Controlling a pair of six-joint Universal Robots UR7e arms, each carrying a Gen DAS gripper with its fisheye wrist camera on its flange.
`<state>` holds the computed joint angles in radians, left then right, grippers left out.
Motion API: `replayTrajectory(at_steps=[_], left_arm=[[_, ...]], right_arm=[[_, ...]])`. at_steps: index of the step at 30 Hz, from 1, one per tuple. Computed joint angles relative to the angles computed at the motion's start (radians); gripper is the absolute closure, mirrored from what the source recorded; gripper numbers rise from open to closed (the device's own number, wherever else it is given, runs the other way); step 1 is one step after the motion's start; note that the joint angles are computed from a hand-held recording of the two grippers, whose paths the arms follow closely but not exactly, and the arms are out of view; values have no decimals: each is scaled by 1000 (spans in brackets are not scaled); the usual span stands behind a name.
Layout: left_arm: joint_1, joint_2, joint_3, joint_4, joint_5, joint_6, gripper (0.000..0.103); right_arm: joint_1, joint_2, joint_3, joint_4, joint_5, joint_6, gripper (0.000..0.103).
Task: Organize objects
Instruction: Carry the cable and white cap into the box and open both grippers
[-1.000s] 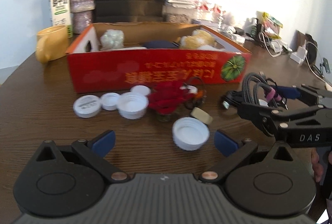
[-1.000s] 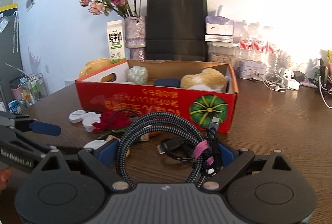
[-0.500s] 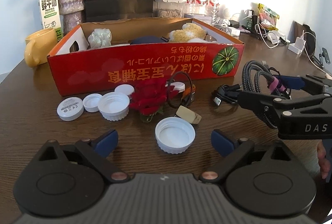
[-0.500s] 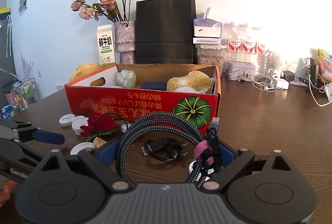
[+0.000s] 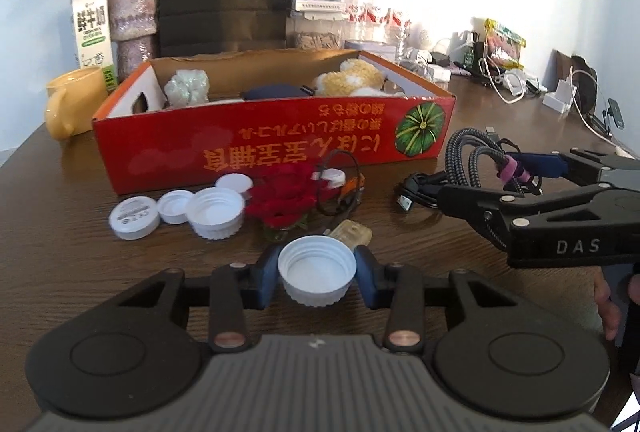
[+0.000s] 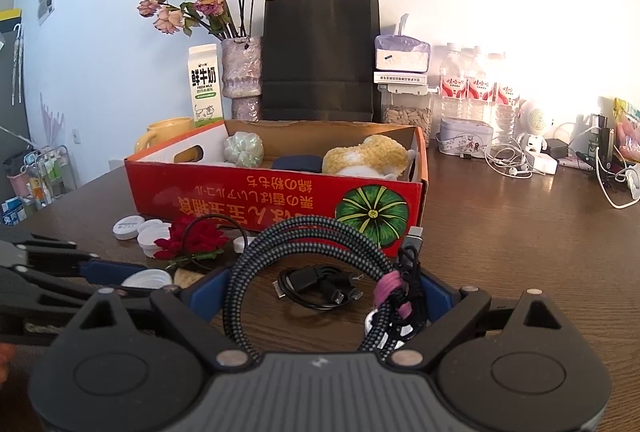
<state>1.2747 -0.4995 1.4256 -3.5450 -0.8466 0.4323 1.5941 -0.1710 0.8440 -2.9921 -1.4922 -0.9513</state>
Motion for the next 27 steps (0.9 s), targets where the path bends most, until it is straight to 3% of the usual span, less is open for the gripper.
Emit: replayTrajectory(at_steps=[15,23,27], left_arm=[[-15,-56,53,-186,-37,70,63],[-8,-51,-26,-190,-95,83,63],[-3,-45,-82,-176,-116,86,63]], right_arm=[[28,8,7,-8,9,-11,7],[65,65,-104,23,10,2,7],[86,124,-225,67,5,14,7]])
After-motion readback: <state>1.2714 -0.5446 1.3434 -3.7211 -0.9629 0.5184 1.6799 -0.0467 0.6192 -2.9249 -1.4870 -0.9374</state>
